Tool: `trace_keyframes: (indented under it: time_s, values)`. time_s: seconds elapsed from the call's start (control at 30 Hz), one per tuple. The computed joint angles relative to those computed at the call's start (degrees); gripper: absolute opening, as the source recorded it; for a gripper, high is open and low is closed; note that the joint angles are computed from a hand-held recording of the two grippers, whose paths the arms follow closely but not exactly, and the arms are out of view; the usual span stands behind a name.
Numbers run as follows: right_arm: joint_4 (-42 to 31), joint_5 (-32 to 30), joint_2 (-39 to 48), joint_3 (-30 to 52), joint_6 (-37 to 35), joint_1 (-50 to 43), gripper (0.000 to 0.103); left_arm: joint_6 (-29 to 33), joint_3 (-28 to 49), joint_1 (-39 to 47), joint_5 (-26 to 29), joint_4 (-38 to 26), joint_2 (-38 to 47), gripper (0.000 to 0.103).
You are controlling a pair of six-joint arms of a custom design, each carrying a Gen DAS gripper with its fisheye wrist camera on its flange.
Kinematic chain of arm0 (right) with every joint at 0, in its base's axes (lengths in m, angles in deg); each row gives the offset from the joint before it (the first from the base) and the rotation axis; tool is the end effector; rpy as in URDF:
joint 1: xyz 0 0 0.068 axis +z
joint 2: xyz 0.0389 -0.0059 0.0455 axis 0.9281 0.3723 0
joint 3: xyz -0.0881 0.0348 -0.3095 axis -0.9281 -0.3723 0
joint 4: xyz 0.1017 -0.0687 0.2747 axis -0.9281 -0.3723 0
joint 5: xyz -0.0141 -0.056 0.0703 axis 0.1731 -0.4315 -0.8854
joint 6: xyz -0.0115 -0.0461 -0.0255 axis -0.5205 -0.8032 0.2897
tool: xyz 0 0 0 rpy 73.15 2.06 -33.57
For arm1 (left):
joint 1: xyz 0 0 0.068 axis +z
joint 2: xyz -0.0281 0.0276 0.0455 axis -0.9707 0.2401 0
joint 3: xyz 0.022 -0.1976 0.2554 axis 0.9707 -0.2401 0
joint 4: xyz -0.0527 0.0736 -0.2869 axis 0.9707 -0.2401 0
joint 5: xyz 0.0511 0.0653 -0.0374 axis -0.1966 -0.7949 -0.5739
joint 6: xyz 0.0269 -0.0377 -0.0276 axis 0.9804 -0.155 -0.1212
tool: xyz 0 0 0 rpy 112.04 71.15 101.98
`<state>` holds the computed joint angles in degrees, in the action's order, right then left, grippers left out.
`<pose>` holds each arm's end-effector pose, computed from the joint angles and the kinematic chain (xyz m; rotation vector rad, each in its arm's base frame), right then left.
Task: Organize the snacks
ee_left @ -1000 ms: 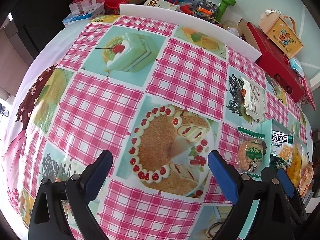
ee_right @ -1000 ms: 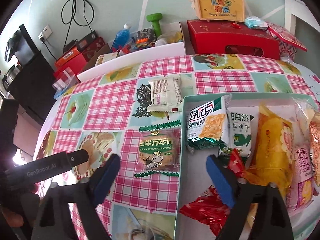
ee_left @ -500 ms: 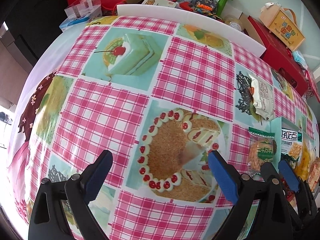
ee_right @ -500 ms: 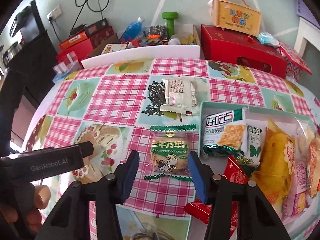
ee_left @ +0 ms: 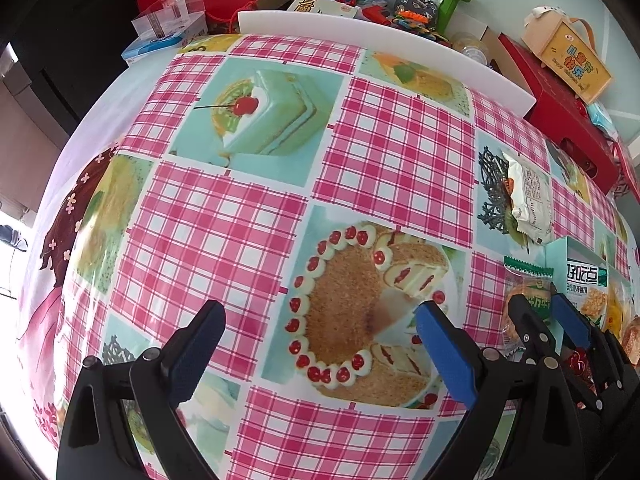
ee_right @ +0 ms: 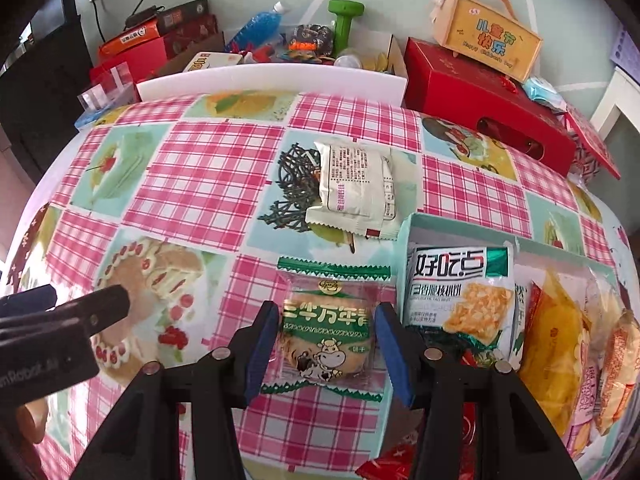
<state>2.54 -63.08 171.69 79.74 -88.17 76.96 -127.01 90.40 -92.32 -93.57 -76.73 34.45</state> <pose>0.3570 0.0627 0.2223 -0.7758 2.5057 0.1854 0.2979 -0.0788 0.2122 -0.9656 2.6473 0.0383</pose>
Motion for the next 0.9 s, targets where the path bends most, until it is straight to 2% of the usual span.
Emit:
trace_keyframes:
  time_s: [0.13, 0.57, 0.9]
  values:
    - [0.2, 0.9, 0.4, 0.3, 0.6, 0.8, 0.053, -0.6, 0.4, -0.5, -0.1, -0.3, 0.5, 0.096]
    - [-3.2, -3.9, 0.2, -0.8, 0.6, 1.3, 0.053, 0.4, -0.6, 0.5, 0.4, 0.8, 0.6, 0.096]
    - [-1.1, -1.9, -1.2, -3.2, 1.4, 1.7, 0.053, 0.8, -0.8, 0.6, 1.0, 1.6, 1.7, 0.096]
